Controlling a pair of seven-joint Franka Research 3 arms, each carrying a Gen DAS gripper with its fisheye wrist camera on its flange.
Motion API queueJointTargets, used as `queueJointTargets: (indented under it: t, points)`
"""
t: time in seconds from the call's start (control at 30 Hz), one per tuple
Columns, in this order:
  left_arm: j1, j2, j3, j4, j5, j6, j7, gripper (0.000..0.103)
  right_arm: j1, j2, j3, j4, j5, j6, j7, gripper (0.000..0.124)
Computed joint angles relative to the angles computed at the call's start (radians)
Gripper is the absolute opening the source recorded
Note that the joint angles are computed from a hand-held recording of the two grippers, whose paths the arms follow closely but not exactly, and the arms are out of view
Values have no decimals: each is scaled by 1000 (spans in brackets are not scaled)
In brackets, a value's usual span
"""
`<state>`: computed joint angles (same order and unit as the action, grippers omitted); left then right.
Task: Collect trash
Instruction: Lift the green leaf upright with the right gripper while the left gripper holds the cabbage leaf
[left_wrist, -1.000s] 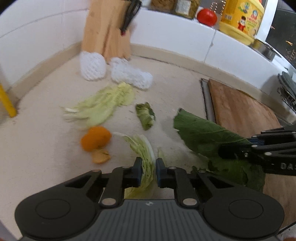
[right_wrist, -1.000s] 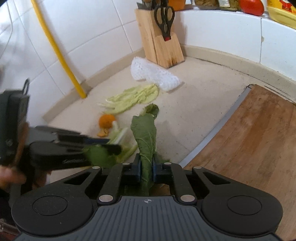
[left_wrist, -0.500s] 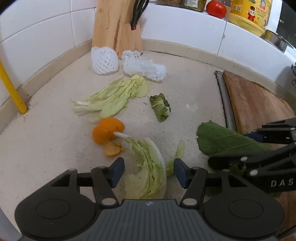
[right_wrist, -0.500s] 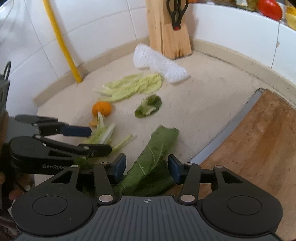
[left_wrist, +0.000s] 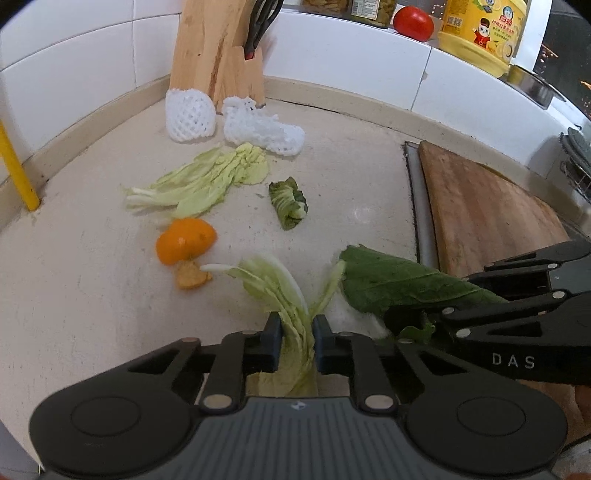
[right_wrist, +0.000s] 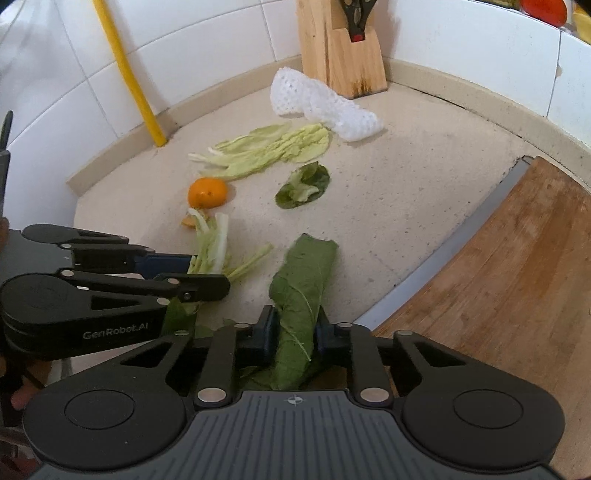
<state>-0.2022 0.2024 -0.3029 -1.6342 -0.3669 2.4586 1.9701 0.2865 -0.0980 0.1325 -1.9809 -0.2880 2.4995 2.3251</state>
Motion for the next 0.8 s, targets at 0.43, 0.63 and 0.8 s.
queueJointTargets:
  t: [0.43,0.63,0.8]
  points:
    - [12,-94,21,-105,-119,67,59,11,22,3,25,45,-121,-54,55,18]
    - [11,-117,38,-135,-149,66,74,11,32,-4,27,46,-146,-68,77,16]
    - [11,-136,50,-156,-173,69,87,11,34,-8,32,46,-161,-91,103,16]
